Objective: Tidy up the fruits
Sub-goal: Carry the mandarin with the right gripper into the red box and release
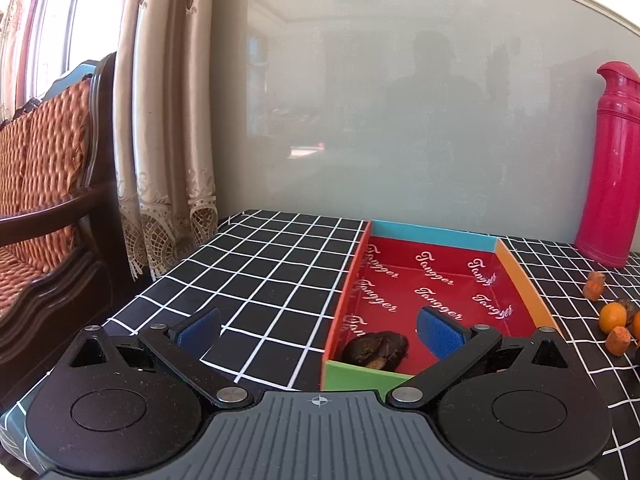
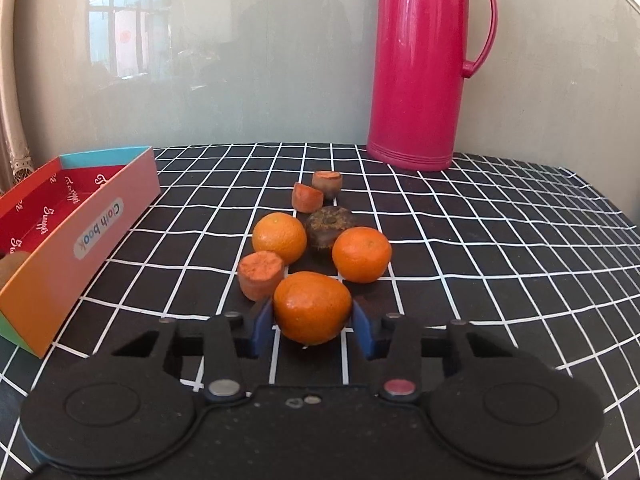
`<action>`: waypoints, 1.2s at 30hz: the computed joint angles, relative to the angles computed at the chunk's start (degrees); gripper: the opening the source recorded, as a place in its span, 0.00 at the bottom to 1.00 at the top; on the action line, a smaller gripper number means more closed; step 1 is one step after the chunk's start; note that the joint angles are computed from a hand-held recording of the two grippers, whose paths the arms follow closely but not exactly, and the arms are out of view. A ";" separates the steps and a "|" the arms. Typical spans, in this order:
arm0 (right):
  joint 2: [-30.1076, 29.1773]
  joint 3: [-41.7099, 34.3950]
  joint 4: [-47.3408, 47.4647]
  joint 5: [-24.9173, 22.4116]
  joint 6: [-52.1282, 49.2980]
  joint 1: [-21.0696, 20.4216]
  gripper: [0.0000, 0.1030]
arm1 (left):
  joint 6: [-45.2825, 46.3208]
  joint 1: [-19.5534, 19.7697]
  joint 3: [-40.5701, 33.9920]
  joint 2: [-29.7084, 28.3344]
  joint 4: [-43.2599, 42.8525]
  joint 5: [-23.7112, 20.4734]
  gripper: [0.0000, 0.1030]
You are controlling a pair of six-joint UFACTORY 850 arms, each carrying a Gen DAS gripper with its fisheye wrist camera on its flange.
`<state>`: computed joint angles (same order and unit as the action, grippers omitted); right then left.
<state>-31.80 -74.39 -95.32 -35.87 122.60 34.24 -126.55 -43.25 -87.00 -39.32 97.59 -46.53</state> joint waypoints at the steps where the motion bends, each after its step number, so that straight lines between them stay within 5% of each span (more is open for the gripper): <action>1: 0.07 0.01 -0.72 -0.15 0.73 0.06 0.40 | -0.25 0.10 0.39 0.24 0.06 -0.06 1.00; 27: -5.98 -10.37 -20.14 -0.31 12.68 6.50 0.40 | -3.06 3.08 12.13 7.55 -1.81 -3.08 1.00; 33: -9.65 -15.36 -20.41 1.79 11.60 7.30 0.40 | -3.00 3.76 13.92 8.62 -2.65 -3.07 1.00; 36: -12.48 -19.75 -12.78 3.97 2.13 7.67 0.42 | -3.47 3.93 14.37 8.88 -2.60 -3.02 1.00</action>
<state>-44.28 -94.14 -108.10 -31.90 124.72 41.91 -130.02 -39.32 -72.63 -30.44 94.99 -49.55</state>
